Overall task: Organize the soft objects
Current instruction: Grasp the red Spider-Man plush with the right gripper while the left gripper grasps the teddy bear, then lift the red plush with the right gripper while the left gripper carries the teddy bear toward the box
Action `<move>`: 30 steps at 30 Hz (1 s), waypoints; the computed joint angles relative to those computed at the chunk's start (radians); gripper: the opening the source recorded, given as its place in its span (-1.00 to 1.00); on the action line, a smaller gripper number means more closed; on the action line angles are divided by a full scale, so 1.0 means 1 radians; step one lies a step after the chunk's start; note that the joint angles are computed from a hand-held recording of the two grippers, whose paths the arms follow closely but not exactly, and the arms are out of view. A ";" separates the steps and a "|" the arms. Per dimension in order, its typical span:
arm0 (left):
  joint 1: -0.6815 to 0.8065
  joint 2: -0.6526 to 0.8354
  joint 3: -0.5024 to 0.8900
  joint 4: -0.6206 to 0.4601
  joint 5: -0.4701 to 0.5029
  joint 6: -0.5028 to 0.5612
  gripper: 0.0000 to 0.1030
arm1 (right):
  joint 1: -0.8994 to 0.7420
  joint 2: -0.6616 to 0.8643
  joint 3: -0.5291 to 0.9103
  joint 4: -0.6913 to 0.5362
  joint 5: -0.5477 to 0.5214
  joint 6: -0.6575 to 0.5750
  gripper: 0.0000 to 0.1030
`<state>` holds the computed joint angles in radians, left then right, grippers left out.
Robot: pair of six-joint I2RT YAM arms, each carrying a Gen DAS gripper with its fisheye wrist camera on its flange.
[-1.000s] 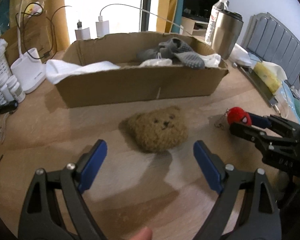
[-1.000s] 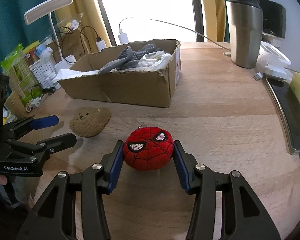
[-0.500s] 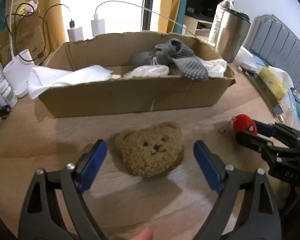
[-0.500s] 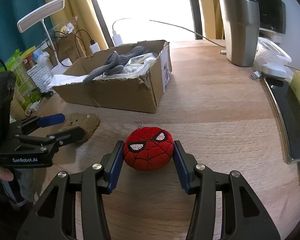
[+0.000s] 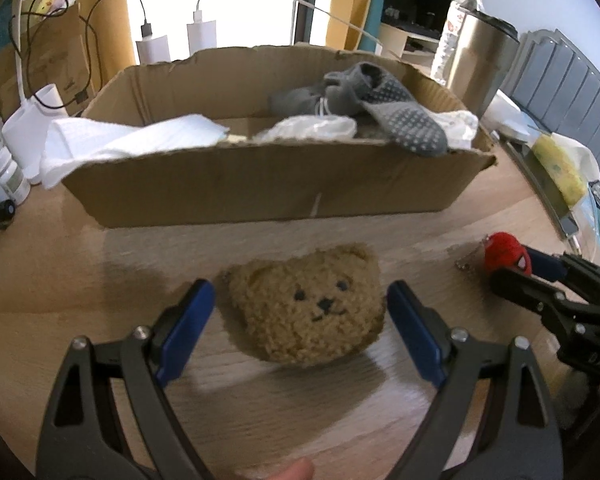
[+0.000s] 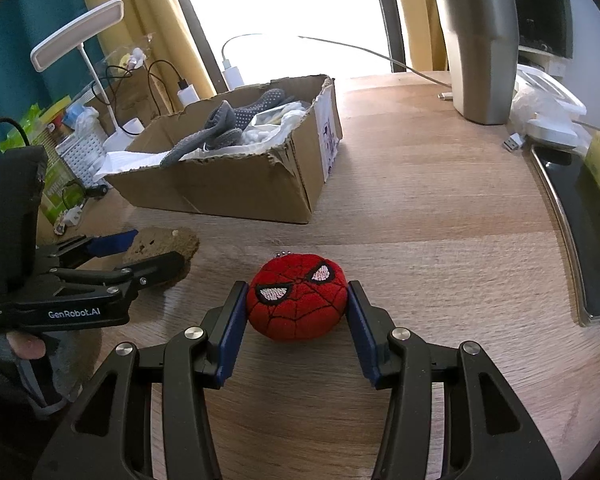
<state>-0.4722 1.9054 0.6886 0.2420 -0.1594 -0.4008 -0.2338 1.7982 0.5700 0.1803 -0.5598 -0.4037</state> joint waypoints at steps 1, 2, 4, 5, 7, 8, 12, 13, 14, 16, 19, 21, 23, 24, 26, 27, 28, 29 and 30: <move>0.003 0.002 0.001 0.001 0.006 0.000 0.74 | -0.001 0.000 0.000 0.000 0.000 0.000 0.00; 0.005 0.004 0.000 0.004 0.007 0.001 0.74 | 0.000 0.000 0.000 0.001 0.000 0.001 0.00; 0.006 0.003 -0.001 0.008 0.007 0.000 0.74 | 0.000 0.000 -0.001 0.004 0.001 0.003 0.00; 0.009 0.003 -0.006 0.017 0.010 0.000 0.74 | -0.001 0.000 -0.002 0.005 0.002 0.004 0.00; 0.013 0.001 -0.020 0.033 0.014 0.002 0.72 | 0.000 -0.001 -0.003 0.006 0.004 0.005 0.00; 0.015 -0.001 -0.024 0.039 0.017 0.004 0.72 | 0.002 0.000 0.000 0.005 0.006 0.007 0.00; 0.015 -0.008 -0.038 0.049 0.016 0.011 0.57 | 0.008 -0.001 0.001 0.006 0.015 0.014 0.00; 0.013 -0.011 -0.038 0.047 0.013 0.017 0.52 | 0.009 -0.001 0.000 0.007 0.018 0.015 0.00; 0.011 -0.013 -0.038 0.044 0.011 0.020 0.45 | 0.009 0.000 0.001 0.007 0.019 0.015 0.00; 0.008 -0.015 -0.037 0.042 0.010 0.025 0.38 | 0.013 0.000 0.001 0.008 0.026 0.017 0.00; 0.010 -0.019 -0.042 0.052 0.019 0.029 0.34 | 0.018 0.003 0.002 0.012 0.034 0.023 0.00; 0.009 -0.022 -0.048 0.058 0.026 0.032 0.29 | 0.021 0.005 0.004 0.014 0.038 0.026 0.00; 0.010 -0.030 -0.054 0.060 0.037 0.035 0.27 | 0.025 0.004 0.001 0.018 0.044 0.028 0.00; 0.010 -0.033 -0.058 0.061 0.041 0.036 0.26 | 0.028 0.003 -0.001 0.022 0.048 0.030 0.00; 0.012 -0.042 -0.071 0.072 0.051 0.039 0.26 | 0.029 0.003 -0.003 0.026 0.053 0.029 0.00; 0.011 -0.046 -0.074 0.074 0.052 0.040 0.26 | 0.031 0.002 -0.004 0.029 0.057 0.031 0.00; 0.011 -0.055 -0.081 0.079 0.053 0.041 0.26 | 0.032 0.001 -0.006 0.031 0.060 0.030 0.00; 0.009 -0.062 -0.090 0.087 0.053 0.041 0.26 | 0.033 0.000 -0.006 0.031 0.062 0.031 0.00; 0.008 -0.067 -0.096 0.093 0.055 0.041 0.26 | 0.037 -0.001 -0.008 0.035 0.068 0.031 0.00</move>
